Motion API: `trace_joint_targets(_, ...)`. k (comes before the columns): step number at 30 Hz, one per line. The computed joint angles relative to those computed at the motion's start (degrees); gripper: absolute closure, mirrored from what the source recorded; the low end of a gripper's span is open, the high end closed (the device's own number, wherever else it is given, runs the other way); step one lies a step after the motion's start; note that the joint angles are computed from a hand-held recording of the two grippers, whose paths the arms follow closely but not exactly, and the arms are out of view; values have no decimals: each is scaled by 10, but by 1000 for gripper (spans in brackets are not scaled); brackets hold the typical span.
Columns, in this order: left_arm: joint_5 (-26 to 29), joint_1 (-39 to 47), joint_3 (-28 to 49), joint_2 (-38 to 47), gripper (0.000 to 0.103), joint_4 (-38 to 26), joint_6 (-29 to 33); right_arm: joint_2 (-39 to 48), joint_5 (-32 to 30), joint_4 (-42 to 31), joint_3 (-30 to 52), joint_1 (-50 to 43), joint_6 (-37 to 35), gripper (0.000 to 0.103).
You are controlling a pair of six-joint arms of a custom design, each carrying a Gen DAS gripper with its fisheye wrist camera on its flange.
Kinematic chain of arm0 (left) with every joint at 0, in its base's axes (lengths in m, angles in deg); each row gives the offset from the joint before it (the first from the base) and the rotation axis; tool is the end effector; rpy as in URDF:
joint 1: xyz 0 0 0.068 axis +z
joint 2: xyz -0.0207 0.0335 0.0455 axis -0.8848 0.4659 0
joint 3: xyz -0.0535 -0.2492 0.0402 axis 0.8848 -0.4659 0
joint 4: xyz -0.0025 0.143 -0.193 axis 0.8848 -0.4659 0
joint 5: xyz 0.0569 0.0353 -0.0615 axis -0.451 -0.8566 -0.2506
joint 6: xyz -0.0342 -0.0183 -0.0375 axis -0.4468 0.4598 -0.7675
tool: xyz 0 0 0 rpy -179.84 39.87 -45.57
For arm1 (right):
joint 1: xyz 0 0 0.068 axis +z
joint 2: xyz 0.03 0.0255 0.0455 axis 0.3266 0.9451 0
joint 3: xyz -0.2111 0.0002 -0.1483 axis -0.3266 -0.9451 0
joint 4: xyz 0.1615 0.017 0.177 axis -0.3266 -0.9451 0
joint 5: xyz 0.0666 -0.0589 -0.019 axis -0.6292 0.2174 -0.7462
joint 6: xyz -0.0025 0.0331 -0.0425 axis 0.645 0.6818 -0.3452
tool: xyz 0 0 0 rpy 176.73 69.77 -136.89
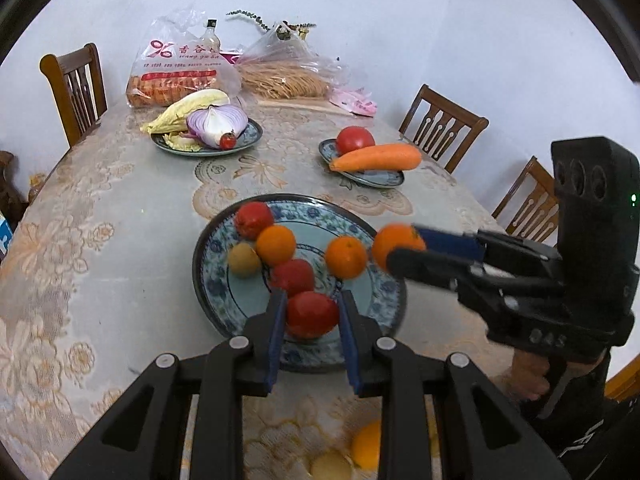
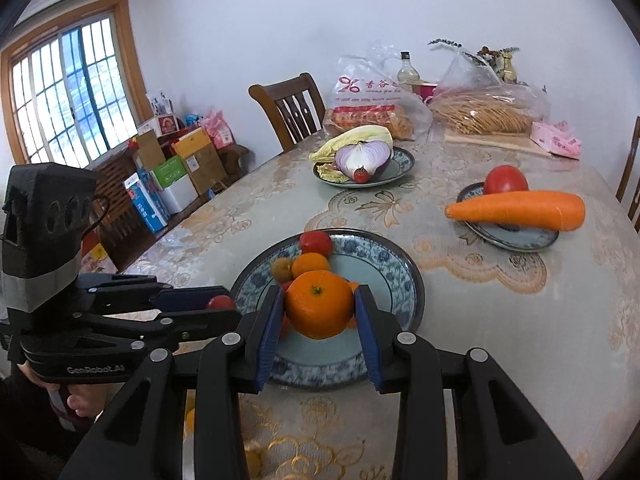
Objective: Organize fruits
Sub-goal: 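Lower the tomato onto the plate with the left tool while the right tool releases the orange there, then move both open tools back to the remaining oranges and pears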
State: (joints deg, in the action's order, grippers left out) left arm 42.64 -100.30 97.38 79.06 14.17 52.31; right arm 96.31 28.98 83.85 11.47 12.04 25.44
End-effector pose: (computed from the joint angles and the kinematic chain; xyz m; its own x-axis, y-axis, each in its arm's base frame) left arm 0.2128 -0.1705 0.1436 -0.6897 0.2154 -0.6914 0.5051 0.8272 -0.2461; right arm 0.1621 -0.0021 0.1265 -0.6142 -0.0866 -0.7844 -0.3767 0.9056 0.1949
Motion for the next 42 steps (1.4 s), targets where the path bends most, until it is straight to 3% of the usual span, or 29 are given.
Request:
trace_joint_targets(3, 33, 15, -21, 6, 77, 54, 18, 51, -52, -13, 18, -9, -25, 66)
trace_joint_targets(6, 57, 28, -24, 32, 77, 94, 22, 64, -37, -8, 16, 2, -36, 66)
trace_joint_targets(12, 53, 44, 9, 74, 75, 65, 25, 169, 21, 31, 35, 32, -22, 66)
trace_joint_targets(14, 44, 44, 8, 79, 67, 70, 24, 191, 30, 35, 39, 35, -24, 66)
trace_joint_targets(19, 47, 41, 15, 95, 49, 73, 28, 187, 26, 35, 35, 31, -15, 66)
trace_joint_targets(23, 74, 51, 19, 103, 46, 71, 26, 179, 32, 38, 28, 37, -5, 65)
trace_joint_targets(28, 68, 50, 30, 112, 42, 58, 24, 184, 37, 42, 30, 42, -3, 64)
trace_joint_targets(37, 51, 42, 28, 109, 42, 56, 26, 159, 80, 59, 10, 97, -9, 41)
trace_joint_targets(42, 36, 34, 9, 90, 27, 74, 28, 142, 105, 66, 1, 108, -2, 26)
